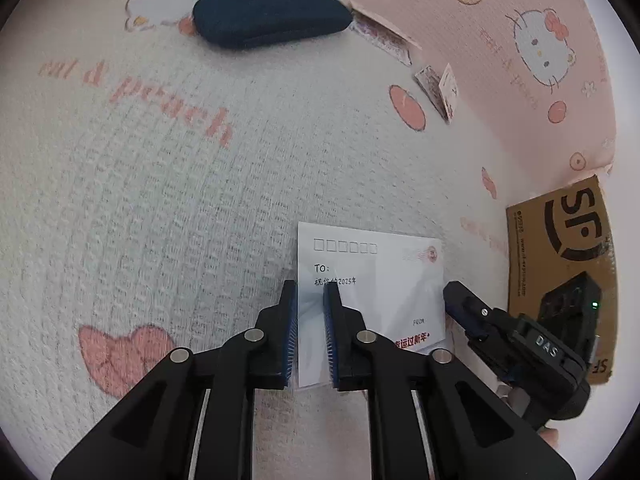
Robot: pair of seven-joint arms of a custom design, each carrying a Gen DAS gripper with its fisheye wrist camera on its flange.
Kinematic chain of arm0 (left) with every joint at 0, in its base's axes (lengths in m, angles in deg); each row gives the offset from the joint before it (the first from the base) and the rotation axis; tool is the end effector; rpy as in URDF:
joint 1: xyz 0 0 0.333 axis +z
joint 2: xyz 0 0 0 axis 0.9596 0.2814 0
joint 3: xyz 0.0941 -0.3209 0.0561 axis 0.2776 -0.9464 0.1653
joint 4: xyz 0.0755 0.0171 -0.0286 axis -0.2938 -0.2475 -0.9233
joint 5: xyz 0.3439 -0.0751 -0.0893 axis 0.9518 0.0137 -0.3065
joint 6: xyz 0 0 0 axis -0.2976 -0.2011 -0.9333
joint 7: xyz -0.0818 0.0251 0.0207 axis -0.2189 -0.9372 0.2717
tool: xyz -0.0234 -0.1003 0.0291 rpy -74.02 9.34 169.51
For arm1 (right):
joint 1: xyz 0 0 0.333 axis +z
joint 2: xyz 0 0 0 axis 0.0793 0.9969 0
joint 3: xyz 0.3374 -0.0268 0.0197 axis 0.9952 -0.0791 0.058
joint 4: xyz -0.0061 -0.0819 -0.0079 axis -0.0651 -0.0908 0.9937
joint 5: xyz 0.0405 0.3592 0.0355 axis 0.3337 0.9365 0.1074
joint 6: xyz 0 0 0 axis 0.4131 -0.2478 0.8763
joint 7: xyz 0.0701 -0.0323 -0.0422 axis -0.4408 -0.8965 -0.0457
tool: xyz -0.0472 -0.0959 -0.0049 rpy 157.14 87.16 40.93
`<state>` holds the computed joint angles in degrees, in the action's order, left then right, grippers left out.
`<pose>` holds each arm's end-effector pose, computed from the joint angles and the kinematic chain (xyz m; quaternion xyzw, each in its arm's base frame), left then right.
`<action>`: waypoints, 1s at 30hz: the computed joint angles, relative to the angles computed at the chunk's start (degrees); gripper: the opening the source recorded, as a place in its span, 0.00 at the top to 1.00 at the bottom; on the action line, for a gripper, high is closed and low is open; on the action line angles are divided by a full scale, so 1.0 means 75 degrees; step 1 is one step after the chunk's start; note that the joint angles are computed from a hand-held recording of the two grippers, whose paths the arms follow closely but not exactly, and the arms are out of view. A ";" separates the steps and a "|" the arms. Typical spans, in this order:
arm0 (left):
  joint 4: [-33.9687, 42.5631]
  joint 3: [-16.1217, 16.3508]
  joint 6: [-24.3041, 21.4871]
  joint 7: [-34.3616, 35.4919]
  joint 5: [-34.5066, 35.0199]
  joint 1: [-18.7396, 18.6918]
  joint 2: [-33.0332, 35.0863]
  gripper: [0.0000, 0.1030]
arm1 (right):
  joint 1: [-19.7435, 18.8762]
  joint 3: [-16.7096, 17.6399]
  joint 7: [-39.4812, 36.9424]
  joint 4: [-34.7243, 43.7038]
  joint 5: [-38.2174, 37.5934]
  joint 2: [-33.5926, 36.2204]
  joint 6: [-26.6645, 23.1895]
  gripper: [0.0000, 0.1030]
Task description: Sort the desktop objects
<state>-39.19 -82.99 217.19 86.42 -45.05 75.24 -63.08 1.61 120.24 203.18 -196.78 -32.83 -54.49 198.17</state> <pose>0.5815 -0.1085 0.3520 0.6915 -0.6676 0.2503 0.1164 0.5371 0.3028 0.3167 -0.4727 0.7942 0.1158 0.3639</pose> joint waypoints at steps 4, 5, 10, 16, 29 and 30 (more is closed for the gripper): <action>-0.0167 -0.0024 -0.0498 0.0151 -0.0787 0.0287 -0.0119 0.79 | -0.0234 0.0279 -0.0008 0.0057 0.0143 -0.0053 -0.0473 0.87; -0.0203 0.0005 -0.0627 0.0179 -0.0935 0.0333 -0.0146 0.79 | -0.0313 0.0391 -0.0107 0.0027 0.0193 -0.0081 -0.0571 0.87; -0.0375 0.0216 -0.0926 -0.0027 -0.1217 0.0355 -0.0296 0.79 | -0.1076 0.1234 -0.0573 -0.0270 0.0424 0.0115 -0.0427 0.87; -0.0510 0.0233 -0.0791 0.0068 -0.1578 0.0249 -0.0321 0.78 | -0.1996 0.2083 -0.0455 -0.0425 -0.0054 0.0811 -0.0011 0.87; -0.0276 0.0084 0.0009 0.0064 -0.1692 -0.0012 -0.0060 0.79 | -0.0777 0.0696 0.0651 -0.0316 -0.0732 0.0302 0.0346 0.91; -0.0321 0.0077 0.0099 0.0017 -0.1594 -0.0049 -0.0117 0.79 | -0.0314 0.0261 0.0622 -0.0151 -0.0668 0.0011 -0.0135 0.91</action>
<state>-41.60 -82.41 217.94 86.54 -57.01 74.88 -63.96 -0.74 122.20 207.84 -197.91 -37.84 -54.41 197.16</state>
